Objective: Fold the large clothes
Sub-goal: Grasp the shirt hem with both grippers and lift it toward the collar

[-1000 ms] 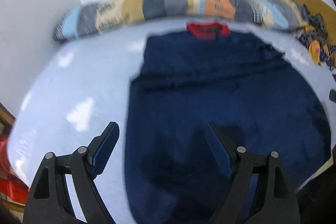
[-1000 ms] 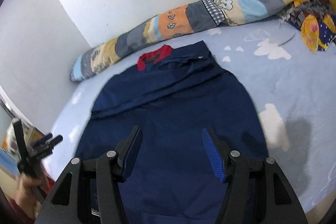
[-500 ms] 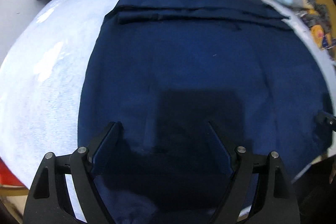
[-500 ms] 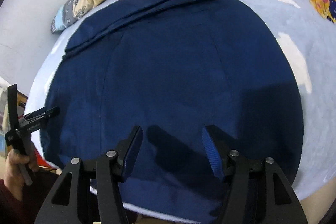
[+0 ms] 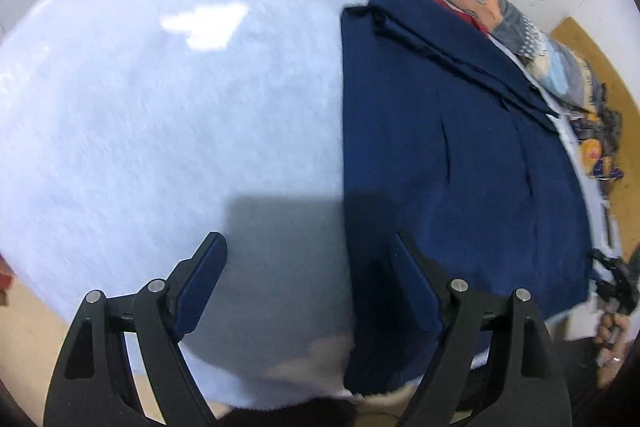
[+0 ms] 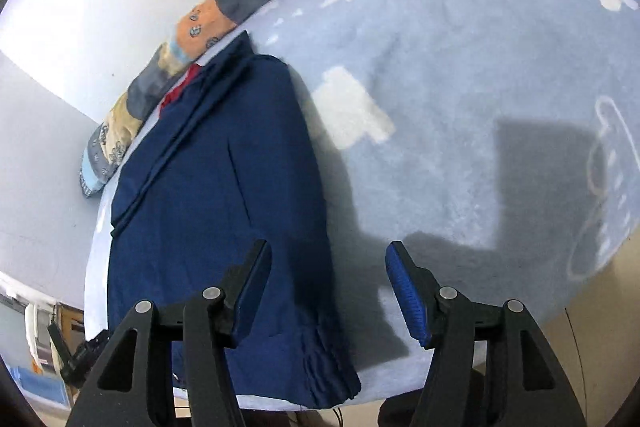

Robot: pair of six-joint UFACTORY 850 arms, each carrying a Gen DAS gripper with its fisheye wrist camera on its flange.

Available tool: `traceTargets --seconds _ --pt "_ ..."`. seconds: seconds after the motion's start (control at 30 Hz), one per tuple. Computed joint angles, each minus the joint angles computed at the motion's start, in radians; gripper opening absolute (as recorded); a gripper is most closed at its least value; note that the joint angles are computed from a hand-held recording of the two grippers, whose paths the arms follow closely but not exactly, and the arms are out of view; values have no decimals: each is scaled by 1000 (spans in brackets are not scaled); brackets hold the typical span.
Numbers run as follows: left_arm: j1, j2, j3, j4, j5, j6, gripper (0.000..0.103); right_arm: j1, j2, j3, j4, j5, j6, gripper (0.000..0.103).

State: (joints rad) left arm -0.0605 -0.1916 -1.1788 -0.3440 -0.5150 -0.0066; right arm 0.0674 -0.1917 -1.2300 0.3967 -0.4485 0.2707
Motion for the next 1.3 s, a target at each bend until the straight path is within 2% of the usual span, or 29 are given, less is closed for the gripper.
traceTargets --seconds 0.17,0.2,0.37,0.4,0.43,0.47,0.53,0.6,0.67,0.73,0.9,0.93,0.97,1.03,1.1,1.17,1.2,1.27,1.3 --pt "-6 -13 0 -222 -92 238 84 5 -28 -27 66 -43 -66 62" --pt "-13 -20 -3 -226 -104 248 84 5 -32 -29 76 -55 -76 62" --pt "-77 -12 4 -50 -101 166 84 18 -66 -55 64 -121 -84 60" --pt "-82 -12 5 -65 -103 185 84 22 -71 -62 65 -137 -105 56" --pt "-80 -10 8 -121 -106 230 83 21 -72 -62 108 -148 -157 34" --pt "-77 -4 18 -195 -116 289 78 23 -79 -71 141 -166 -203 22" --pt "-83 9 33 -229 -107 321 68 39 -80 -76 106 -167 -212 21" --pt "-84 17 43 -190 -88 272 51 41 -79 -76 110 -163 -219 21" --pt "-59 25 61 -246 -89 284 42 40 -84 -77 100 -165 -192 21" --pt "-38 17 62 -293 -95 302 42 40 -82 -71 102 -166 -194 24" --pt "-50 25 69 -252 -75 258 44 43 -76 -69 80 -164 -179 25" --pt "-50 23 70 -260 -73 267 46 43 -75 -68 85 -163 -180 25" --pt "-47 21 71 -270 -77 282 53 41 -74 -65 94 -163 -188 25" --pt "-59 16 64 -288 -86 324 62 40 -74 -64 99 -167 -199 25" --pt "-65 24 66 -350 -109 423 61 41 -78 -71 104 -170 -202 25" --pt "-42 35 73 -507 -157 565 53 28 -78 -68 161 -177 -239 25" --pt "-35 40 81 -529 -154 579 52 22 -77 -65 184 -179 -247 25" --pt "-34 36 91 -448 -99 482 50 18 -79 -62 198 -180 -249 25" --pt "-30 24 88 -410 -97 431 46 20 -79 -63 192 -179 -245 25"
